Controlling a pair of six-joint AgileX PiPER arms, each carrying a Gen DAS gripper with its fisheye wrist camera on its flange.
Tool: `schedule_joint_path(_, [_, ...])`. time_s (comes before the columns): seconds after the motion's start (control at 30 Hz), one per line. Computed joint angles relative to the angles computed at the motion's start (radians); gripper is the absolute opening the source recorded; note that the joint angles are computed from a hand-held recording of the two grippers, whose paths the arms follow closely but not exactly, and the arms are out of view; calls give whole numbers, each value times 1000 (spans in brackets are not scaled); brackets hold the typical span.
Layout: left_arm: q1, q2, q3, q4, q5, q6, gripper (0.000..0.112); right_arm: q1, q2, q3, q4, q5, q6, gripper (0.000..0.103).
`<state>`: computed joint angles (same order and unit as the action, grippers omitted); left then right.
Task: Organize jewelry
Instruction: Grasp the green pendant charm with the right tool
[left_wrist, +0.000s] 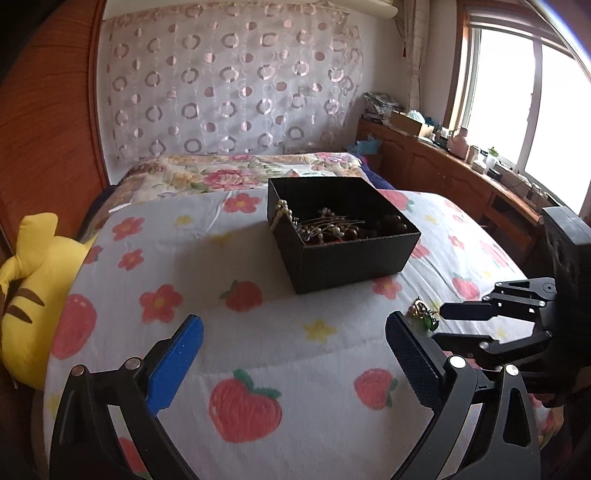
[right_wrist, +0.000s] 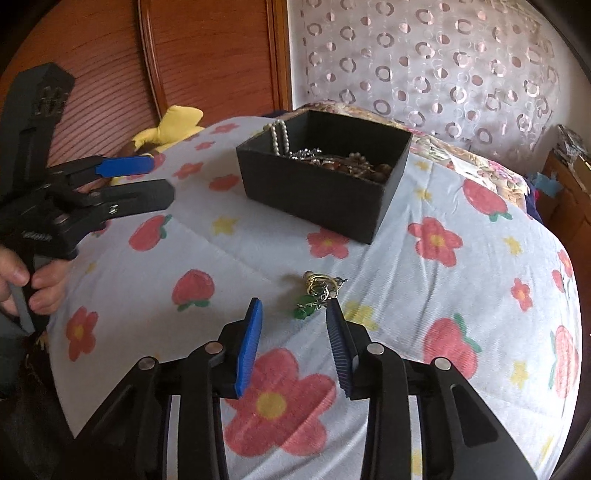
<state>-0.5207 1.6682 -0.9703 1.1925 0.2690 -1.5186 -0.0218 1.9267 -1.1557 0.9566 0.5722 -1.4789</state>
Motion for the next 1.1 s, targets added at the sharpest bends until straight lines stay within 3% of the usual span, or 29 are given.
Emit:
schedule_joint_path(0.2, [-12, -7, 28, 32, -21, -53, 95, 27, 5, 15, -29, -84, 30, 11])
schedule_joint_path(0.47, [-26, -5, 20, 3, -22, -17, 95, -56, -41, 67, 69, -11, -105, 11])
schedule_joint_path(0.73, [-52, 27, -8, -77, -24, 64, 95, -181, -96, 93, 157, 148, -200, 11])
schedule_joint_path(1.1, [-108, 84, -84, -227, -5, 241, 95, -267, -162, 108, 212, 196, -250, 11])
